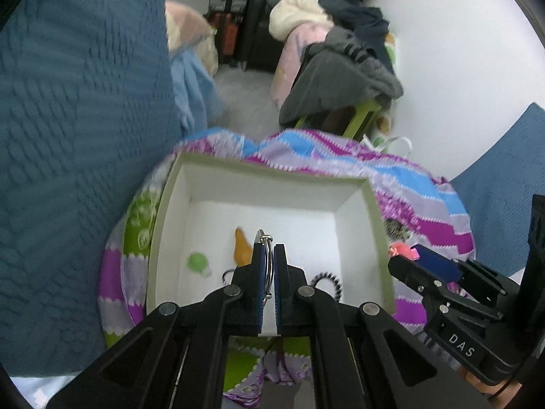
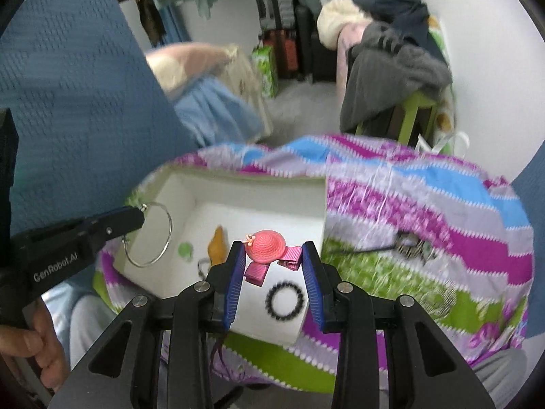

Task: Organize jewelry
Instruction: 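Open both tools to drop the hoop and pink clip into the box, then move both open tools back to the remaining jewelry on the bedspread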

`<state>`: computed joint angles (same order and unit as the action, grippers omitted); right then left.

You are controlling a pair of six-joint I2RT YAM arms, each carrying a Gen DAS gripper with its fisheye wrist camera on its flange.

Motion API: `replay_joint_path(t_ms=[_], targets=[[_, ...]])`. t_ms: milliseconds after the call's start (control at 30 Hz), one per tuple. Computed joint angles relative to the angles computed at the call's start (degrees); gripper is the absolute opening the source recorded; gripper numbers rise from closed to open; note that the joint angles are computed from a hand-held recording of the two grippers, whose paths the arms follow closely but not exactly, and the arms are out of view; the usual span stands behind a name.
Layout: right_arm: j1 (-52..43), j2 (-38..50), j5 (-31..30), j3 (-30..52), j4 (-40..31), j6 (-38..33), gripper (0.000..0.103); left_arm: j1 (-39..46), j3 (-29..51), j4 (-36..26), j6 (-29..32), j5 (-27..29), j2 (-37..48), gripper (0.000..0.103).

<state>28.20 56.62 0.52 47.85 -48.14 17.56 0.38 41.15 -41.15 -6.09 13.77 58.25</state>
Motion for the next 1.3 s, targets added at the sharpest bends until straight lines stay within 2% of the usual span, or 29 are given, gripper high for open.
replay_joint_path(t_ms=[167, 333, 467, 533, 633, 867, 900, 967, 1000, 1033, 1200, 1300], targets=[[2.13, 1.73, 0.08, -4.37, 1.98, 1.46, 0.032, 0.79, -4.73, 4.49, 1.14, 0.63, 3.75, 0.003], [2.51, 2.27, -0.65, -6.24, 2.79, 1.77, 0.032, 0.14, -5.90, 4.74, 1.92, 1.09, 3.99, 0.003], [1.33, 1.45, -1.72, -5.53, 1.83, 1.48, 0.035, -0.20, -4.62, 3.06, 2.57, 1.35, 3.02, 0.004], [0.88, 0.80, -1.87, -4.39, 1.08, 0.90, 0.047, -0.69, -2.52, 1.20, 1.93, 1.09, 2.97, 0.005], [-0.36, -0.82, -2.20, -2.16, -0.63, -0.22, 0.056, -1.33, 0.55, -1.57, 1.38, 0.86, 1.77, 0.005], [-6.52, -5.28, -4.27, 6.93, -6.57, -5.75, 0.057, -6.95, 9.95, -8.67, -3.00, -3.92, -2.12, 0.006], [-7.73, -5.67, -4.64, 8.51, -7.39, -6.73, 0.058, -7.99, 11.23, -9.49, -4.09, -4.58, -2.56, 0.011], [-10.61, -6.57, -6.14, 11.80, -9.25, -8.81, 0.058, -9.92, 13.84, -11.03, -5.97, -5.84, -3.94, 0.037], [-11.88, -6.97, -6.86, 13.26, -10.13, -9.64, 0.059, -11.18, 14.88, -11.40, -6.83, -6.94, -4.54, 0.057], [-13.65, -7.40, -7.88, 15.21, -11.33, -10.82, 0.060, -13.08, 16.20, -11.68, -7.84, -8.93, -5.55, 0.068], [-21.18, -8.53, -12.21, 22.35, -16.10, -16.34, 0.061, -20.58, 22.71, -14.50, -11.85, -14.88, -5.86, 0.069], [-27.45, -8.97, -16.20, 26.15, -19.13, -20.73, 0.063, -27.73, 27.27, -16.38, -15.73, -21.65, -5.45, 0.076]])
